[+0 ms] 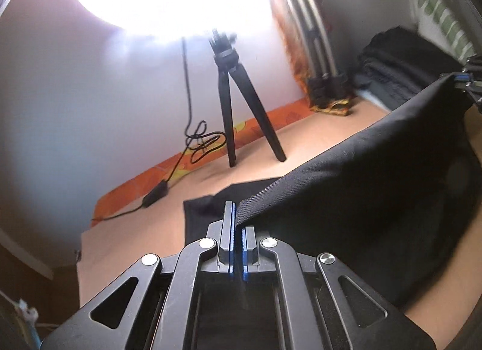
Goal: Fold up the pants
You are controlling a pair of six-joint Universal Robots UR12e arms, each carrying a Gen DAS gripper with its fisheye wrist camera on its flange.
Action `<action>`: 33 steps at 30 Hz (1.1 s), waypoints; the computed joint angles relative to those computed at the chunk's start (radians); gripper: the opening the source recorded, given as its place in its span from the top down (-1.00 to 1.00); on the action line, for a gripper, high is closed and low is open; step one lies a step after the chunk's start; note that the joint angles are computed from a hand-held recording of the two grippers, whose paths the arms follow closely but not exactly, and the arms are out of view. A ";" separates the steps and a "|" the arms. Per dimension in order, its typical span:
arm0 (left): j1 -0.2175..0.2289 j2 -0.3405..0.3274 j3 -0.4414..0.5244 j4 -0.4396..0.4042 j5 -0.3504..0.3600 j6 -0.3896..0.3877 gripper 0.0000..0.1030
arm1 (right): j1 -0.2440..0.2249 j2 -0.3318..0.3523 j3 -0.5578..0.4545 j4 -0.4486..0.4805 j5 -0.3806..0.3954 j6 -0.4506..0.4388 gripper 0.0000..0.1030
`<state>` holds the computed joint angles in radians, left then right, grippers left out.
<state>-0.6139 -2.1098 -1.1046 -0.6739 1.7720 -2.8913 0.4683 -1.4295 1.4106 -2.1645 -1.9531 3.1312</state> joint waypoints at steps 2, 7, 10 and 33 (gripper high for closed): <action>0.000 -0.050 0.063 -0.036 0.007 0.016 0.96 | -0.015 0.024 -0.009 0.011 -0.007 0.002 1.00; 0.004 -0.118 0.142 -0.092 0.015 0.010 0.96 | -0.033 0.063 -0.020 0.032 -0.045 -0.021 1.00; 0.013 -0.138 0.165 -0.121 0.007 -0.013 0.88 | -0.032 0.078 -0.024 0.034 -0.062 -0.041 1.00; 0.098 0.031 -0.039 -0.071 0.050 -0.221 -0.04 | -0.036 0.142 -0.088 0.178 -0.096 -0.019 0.59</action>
<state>-0.5155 -2.0783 -1.1435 -0.7445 1.8218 -3.1120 0.4327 -1.2873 1.3221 -1.9861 -2.0492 3.1118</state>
